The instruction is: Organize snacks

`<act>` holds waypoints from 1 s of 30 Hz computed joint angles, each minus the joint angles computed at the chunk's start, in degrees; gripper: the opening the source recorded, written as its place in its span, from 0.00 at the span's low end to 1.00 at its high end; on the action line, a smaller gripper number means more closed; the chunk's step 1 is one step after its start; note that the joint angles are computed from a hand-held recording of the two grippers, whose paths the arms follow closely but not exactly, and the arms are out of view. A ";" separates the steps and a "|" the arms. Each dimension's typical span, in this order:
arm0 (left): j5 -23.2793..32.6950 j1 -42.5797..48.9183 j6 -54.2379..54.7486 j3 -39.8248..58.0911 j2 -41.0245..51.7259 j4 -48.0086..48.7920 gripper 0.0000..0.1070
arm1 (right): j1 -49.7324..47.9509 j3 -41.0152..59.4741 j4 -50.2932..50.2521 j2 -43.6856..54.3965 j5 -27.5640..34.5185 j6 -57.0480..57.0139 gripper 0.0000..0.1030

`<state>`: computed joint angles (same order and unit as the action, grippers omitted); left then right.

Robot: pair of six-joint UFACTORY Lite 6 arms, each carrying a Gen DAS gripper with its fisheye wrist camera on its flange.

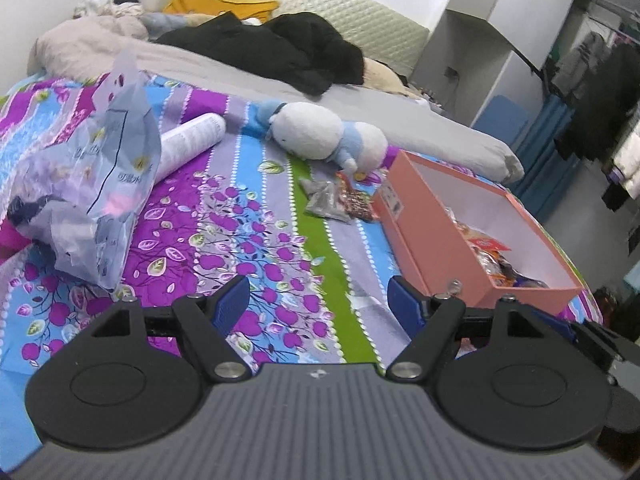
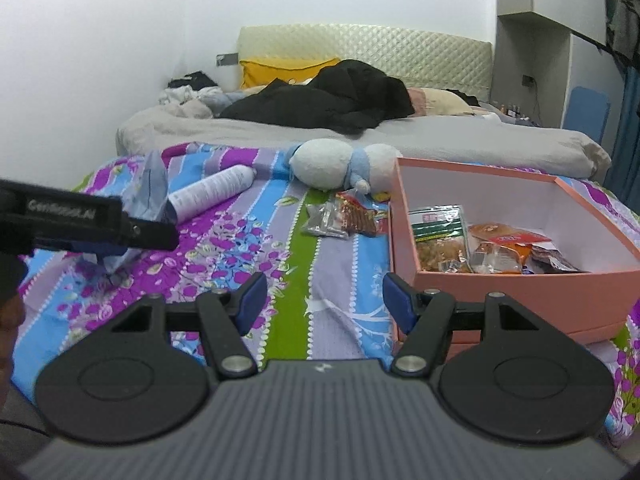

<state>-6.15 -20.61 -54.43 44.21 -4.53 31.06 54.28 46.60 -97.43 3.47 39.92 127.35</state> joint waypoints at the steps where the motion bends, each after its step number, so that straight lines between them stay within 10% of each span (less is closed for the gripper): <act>1: 0.49 -0.12 1.06 1.40 1.73 -3.16 0.74 | -0.12 0.85 0.08 1.19 -0.19 -0.86 0.64; 8: -10.01 6.26 -14.32 7.81 14.35 12.35 0.74 | -3.83 8.28 -3.07 10.37 -3.12 -2.85 0.64; 14: -12.17 7.19 -15.52 21.02 28.42 7.63 0.74 | -6.97 20.25 -2.58 22.07 -3.72 -8.55 0.63; 30: -15.58 10.83 -85.37 91.03 79.40 71.87 0.73 | -17.18 75.77 12.94 65.05 -2.49 -37.17 0.47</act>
<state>-21.73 -9.78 -139.80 135.24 74.88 102.93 37.10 122.37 -84.49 68.52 37.43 90.18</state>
